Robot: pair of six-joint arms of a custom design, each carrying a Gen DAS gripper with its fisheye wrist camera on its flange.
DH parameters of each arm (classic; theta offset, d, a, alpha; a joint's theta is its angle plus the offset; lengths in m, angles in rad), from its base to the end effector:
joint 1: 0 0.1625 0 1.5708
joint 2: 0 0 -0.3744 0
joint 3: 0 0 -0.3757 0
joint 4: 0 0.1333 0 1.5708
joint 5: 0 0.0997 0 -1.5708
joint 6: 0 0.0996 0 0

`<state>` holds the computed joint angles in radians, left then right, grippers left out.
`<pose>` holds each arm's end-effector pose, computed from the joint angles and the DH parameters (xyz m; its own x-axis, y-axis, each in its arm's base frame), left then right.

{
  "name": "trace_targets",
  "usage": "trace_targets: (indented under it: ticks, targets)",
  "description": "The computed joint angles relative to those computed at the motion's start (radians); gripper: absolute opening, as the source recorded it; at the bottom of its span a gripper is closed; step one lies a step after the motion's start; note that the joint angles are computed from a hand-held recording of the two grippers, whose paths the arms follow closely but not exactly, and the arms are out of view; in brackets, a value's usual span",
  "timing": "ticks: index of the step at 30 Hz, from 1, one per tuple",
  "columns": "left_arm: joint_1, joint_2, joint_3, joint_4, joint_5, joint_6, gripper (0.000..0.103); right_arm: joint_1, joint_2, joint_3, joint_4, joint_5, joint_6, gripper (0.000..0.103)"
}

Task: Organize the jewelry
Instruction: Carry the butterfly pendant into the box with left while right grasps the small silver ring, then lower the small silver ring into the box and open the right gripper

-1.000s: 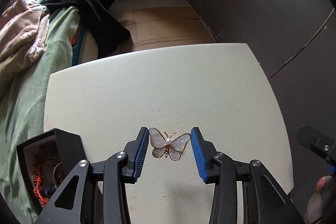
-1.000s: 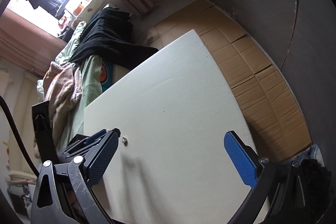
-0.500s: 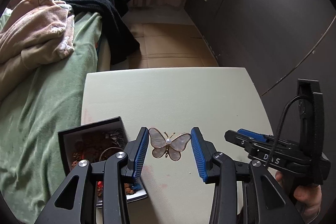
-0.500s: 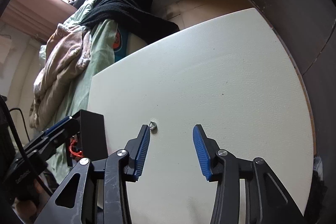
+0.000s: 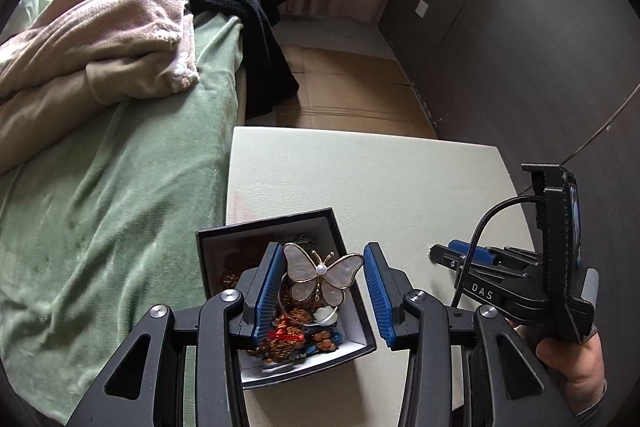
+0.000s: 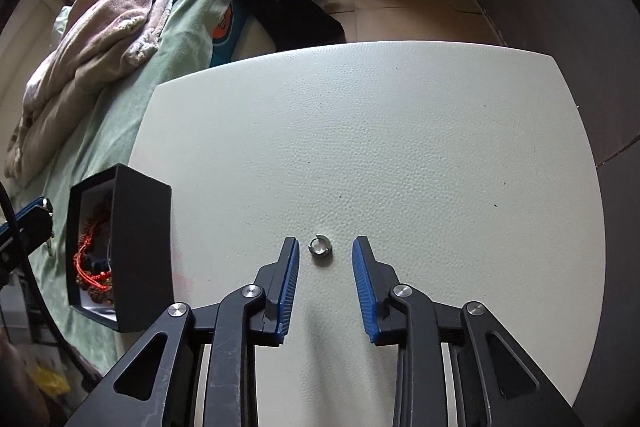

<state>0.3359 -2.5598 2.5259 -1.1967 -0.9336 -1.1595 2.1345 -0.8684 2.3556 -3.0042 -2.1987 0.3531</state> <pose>-0.0592 -0.2246 0.2722 -0.8468 0.0447 -0.5301 0.2848 0.8798 -0.3807 0.2601 -0.2715 -0.0120 -0.8105 -0.1389 0.5690 -0.2699 0.9507 -0.1524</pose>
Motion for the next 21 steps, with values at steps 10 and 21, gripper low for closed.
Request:
trace_targets:
  ticks: [10, 21]
  targets:
    - [-0.004, -0.053, -0.028, 0.098, -0.009, -0.034, 0.043, 0.055, 0.086, -0.083, 0.135, -0.141, 0.050, 0.018]
    - [0.103, -0.016, -0.017, -0.032, -0.035, 0.084, 0.047, 0.084, 0.026, -0.035, 0.025, -0.066, 0.034, 0.014]
